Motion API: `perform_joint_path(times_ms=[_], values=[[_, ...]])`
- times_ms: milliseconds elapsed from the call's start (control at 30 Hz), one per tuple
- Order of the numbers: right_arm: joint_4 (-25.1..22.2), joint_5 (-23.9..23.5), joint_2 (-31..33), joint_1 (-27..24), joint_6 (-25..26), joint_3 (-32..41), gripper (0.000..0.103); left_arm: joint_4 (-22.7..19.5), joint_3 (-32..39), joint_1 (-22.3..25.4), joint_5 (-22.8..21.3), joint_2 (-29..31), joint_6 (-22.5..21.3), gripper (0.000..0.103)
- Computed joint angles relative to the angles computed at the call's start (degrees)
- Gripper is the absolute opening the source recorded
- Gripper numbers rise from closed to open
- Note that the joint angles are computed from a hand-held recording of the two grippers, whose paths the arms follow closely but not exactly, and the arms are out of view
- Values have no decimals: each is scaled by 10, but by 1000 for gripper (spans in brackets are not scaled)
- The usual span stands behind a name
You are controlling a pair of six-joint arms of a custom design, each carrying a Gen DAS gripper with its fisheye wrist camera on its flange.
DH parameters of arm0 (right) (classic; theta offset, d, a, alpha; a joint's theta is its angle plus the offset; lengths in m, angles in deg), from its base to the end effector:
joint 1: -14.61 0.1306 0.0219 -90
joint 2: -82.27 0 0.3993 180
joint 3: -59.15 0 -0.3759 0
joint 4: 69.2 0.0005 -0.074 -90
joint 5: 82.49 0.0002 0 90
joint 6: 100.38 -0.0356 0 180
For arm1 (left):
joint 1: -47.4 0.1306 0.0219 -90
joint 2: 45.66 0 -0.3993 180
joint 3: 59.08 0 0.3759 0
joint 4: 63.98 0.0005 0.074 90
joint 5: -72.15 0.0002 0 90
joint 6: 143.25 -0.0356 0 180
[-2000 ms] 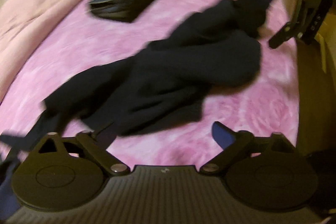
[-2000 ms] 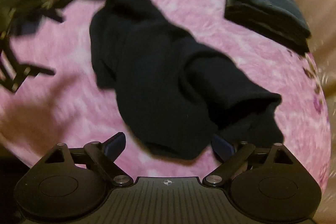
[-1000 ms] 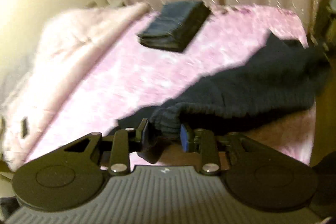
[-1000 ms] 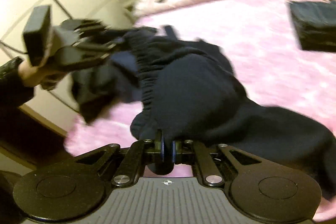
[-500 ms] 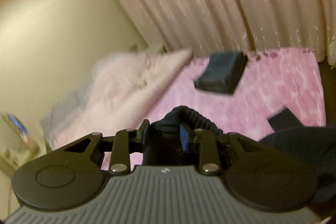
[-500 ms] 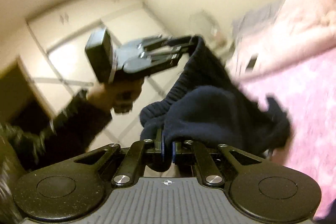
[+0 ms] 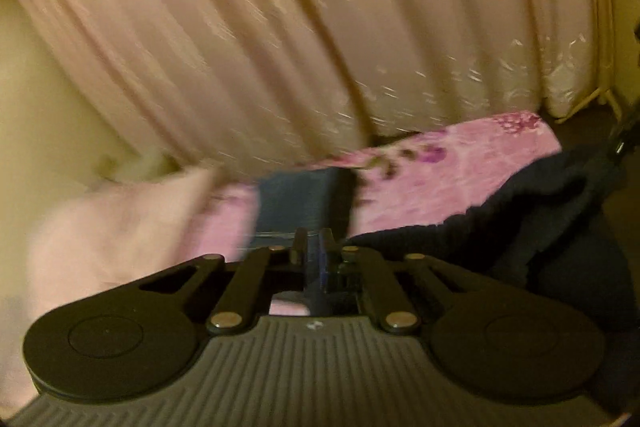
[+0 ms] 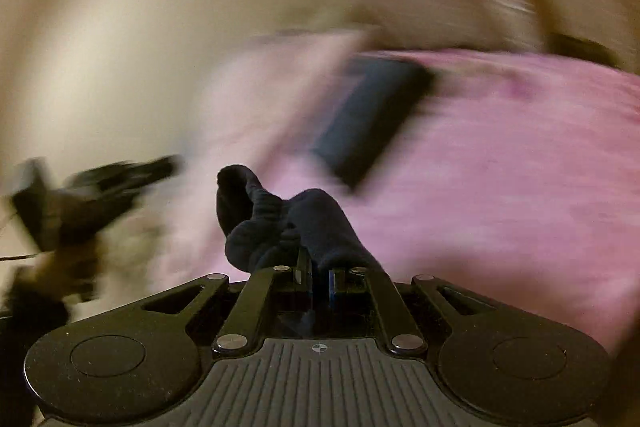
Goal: Fold clothes
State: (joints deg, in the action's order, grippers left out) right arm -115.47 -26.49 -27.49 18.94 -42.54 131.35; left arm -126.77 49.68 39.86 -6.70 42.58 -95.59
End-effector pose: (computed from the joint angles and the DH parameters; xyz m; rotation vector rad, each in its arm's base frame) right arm 0.3341 0.0448 0.4468 0.2745 2.3810 1.0037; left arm 0.4374 -0.0653 0.5881 1.0558 2.0357 0.0897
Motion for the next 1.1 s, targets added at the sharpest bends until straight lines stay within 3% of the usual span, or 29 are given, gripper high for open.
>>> perform_joint_path(times_ms=[67, 133, 167, 233, 267, 333, 367, 433, 500, 567, 633, 667, 733, 800, 867, 900, 933, 967, 1033, 1100], values=[[-48, 30, 63, -50, 49, 8, 6, 3, 30, -37, -33, 83, 22, 5], [-85, 41, 112, -88, 107, 21, 21, -8, 50, -55, -48, 138, 42, 10], [-93, 43, 129, -97, 135, 27, 22, -16, 57, -60, -50, 159, 53, 12], [-98, 41, 144, -98, 159, 26, 23, -26, 41, -53, -46, 172, 56, 25], [-96, 47, 145, -90, 156, 23, 24, -31, 31, -49, -44, 177, 56, 29], [-80, 34, 135, -81, 101, 11, 27, -39, 21, -47, -39, 192, 48, 39], [-59, 18, 132, -79, 50, 0, 41, -44, 18, -46, -37, 201, 43, 40], [-41, 4, 125, -81, -42, -13, 54, -47, 9, -44, -21, 212, 28, 45], [-60, 42, 106, -88, -45, -15, 64, -44, 6, -43, 1, 224, 23, 48], [-78, 78, 78, -102, -40, -13, 66, -33, 16, -47, 18, 247, 32, 52], [-81, 109, 68, -99, 23, 2, 72, -24, 32, -53, 30, 273, 42, 55], [-79, 118, 69, -92, 72, 11, 84, -21, 42, -56, 35, 287, 46, 55], [-72, 118, 88, -64, 191, 30, 93, -21, 62, -61, 46, 314, 55, 64], [-73, 131, 125, -33, 309, 51, 93, -24, 83, -66, 55, 342, 63, 66], [-54, 141, 160, -18, 367, 58, 92, -45, 108, -68, 57, 370, 66, 66], [-47, 139, 179, -15, 382, 63, 86, -61, 119, -68, 61, 382, 64, 65], [-52, 129, 198, -17, 382, 71, 44, -71, 125, -69, 64, 386, 58, 55], [-67, 122, 216, -21, 377, 84, 10, -78, 128, -69, 67, 388, 52, 50], [-75, 98, 218, -37, 342, 93, 10, -97, 141, -70, 69, 391, 44, 10], [-71, 59, 201, -66, 280, 96, 9, -117, 163, -71, 68, 389, 46, 9]])
